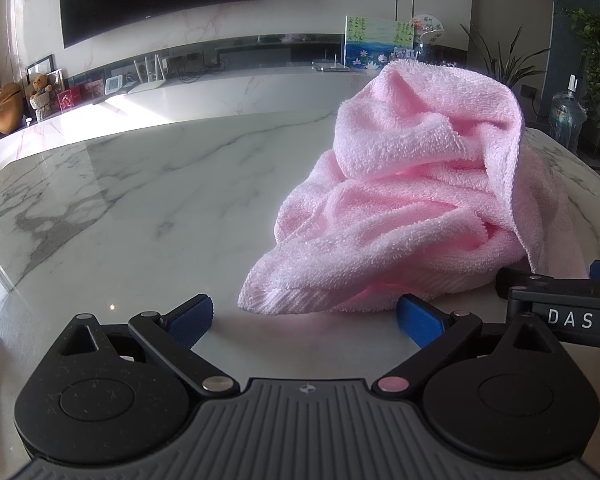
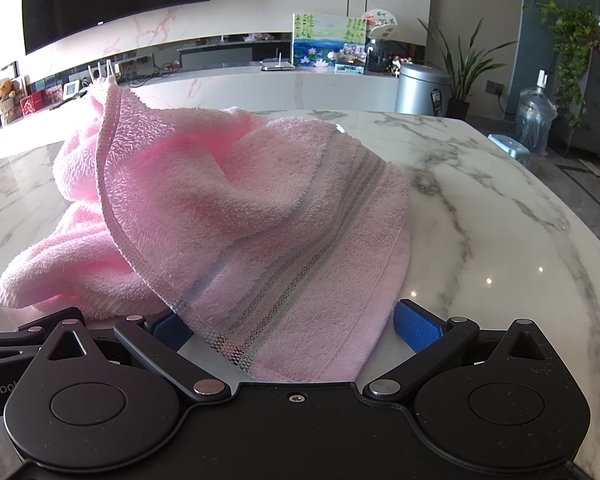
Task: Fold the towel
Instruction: 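Close the left gripper on one towel corner while the right gripper grasps another corner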
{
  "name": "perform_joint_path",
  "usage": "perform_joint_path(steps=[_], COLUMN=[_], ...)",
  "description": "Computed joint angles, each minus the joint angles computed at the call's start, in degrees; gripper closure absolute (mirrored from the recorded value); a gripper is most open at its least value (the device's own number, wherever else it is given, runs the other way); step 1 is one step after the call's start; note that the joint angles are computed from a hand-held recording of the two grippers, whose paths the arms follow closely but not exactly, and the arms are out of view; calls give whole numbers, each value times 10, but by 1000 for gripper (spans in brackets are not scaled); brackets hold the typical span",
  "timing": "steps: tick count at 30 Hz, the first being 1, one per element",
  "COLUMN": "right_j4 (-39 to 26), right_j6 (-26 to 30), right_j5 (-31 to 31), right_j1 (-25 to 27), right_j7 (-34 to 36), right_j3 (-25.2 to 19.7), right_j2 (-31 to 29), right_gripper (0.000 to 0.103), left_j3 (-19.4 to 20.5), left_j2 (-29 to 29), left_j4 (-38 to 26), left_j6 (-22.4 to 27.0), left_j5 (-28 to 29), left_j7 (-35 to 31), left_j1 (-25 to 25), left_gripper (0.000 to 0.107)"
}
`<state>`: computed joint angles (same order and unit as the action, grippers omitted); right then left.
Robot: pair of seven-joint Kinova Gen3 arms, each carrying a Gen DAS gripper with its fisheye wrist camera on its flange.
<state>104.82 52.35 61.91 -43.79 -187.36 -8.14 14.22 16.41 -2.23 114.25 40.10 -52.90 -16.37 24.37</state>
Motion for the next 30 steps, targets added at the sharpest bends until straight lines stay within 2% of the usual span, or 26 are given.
perform_joint_path(steps=[3, 10, 14, 16, 17, 22, 25, 30], right_j4=[-7, -2, 1, -1, -1, -4, -2, -4], right_j6=[8, 5, -25, -50, -59, -73, -82, -75], right_j5=[-3, 13, 1, -24, -35, -53, -61, -67], right_j1=[0, -5, 11, 24, 29, 33, 35, 33], right_j7=[27, 66, 102, 130, 141, 172, 181, 181], right_j3=[-2, -5, -10, -10, -10, -8, -7, -7], right_j2=[2, -6, -16, -23, -25, -32, -36, -38], right_gripper=[1, 19, 34, 46, 49, 73, 81, 85], left_j3=[6, 1, -1, -1, -1, 0, 1, 2], left_j2=[1, -8, -9, -9, -9, -13, -16, -23], left_j4=[1, 4, 2, 0, 0, 4, 9, 16], left_j6=[6, -21, -34, -38, -40, -54, -66, -89], left_j5=[-25, -19, 2, 12, 16, 27, 28, 34], left_j7=[17, 9, -23, -34, -36, -44, -50, -61], left_j1=[5, -2, -9, -12, -14, -21, -26, -37], left_gripper=[10, 16, 33, 34, 36, 47, 57, 76])
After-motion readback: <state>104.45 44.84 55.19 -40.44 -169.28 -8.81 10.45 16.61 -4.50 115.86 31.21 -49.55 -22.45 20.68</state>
